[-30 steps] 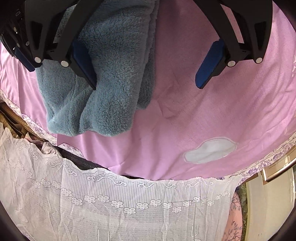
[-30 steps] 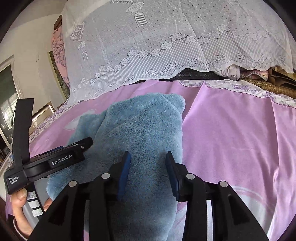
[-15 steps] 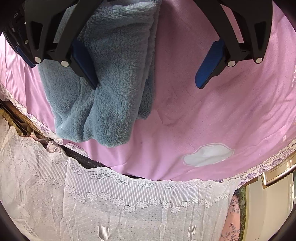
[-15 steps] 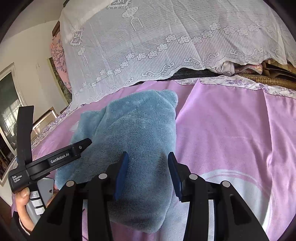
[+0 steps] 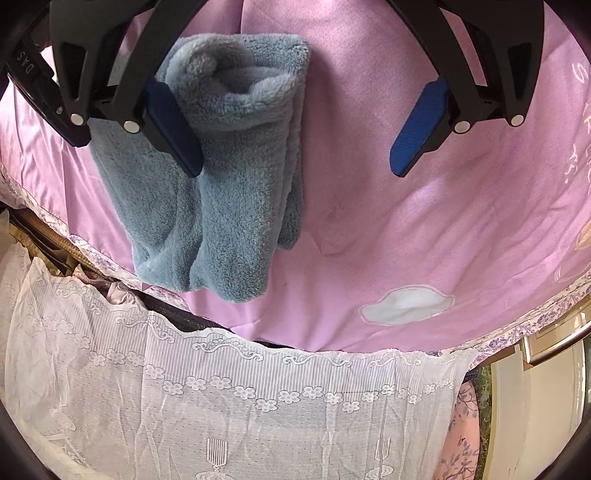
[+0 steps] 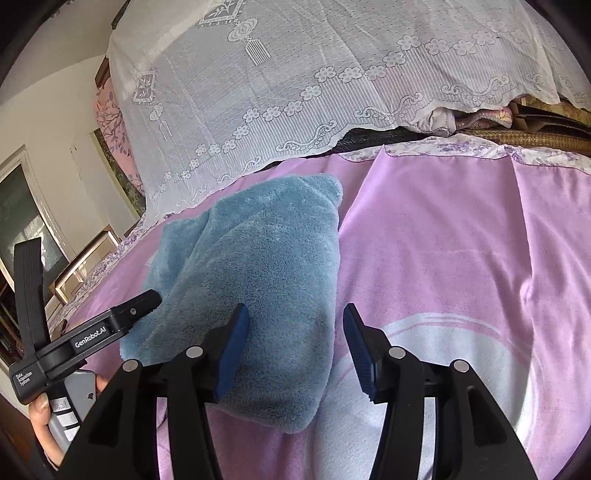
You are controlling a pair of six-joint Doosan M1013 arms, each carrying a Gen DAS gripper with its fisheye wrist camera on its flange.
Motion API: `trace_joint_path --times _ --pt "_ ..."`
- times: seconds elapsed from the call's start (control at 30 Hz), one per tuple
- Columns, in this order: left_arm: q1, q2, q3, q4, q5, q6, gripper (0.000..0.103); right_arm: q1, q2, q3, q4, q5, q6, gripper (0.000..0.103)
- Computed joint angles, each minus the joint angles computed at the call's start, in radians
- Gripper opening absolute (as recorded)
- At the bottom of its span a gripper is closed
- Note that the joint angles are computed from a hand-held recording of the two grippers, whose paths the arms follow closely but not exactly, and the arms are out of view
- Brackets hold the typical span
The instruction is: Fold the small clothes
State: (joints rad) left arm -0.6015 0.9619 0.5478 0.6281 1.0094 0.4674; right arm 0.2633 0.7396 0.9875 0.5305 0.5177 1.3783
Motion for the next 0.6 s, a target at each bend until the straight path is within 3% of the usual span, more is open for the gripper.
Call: trace_joint_path --times 0.27,0.6 --pt "0.021 -0.087 0.155 -0.119 -0.176 -0.027 0.098 -0.028 -0.004 0.016 0.151 0.022 -0.031 0.065" --pt "0.046 -0.057 0.119 -0.286 -0.206 0.075 0.099 -0.051 0.041 -0.026 0.324 0.11 -0.046 0.079"
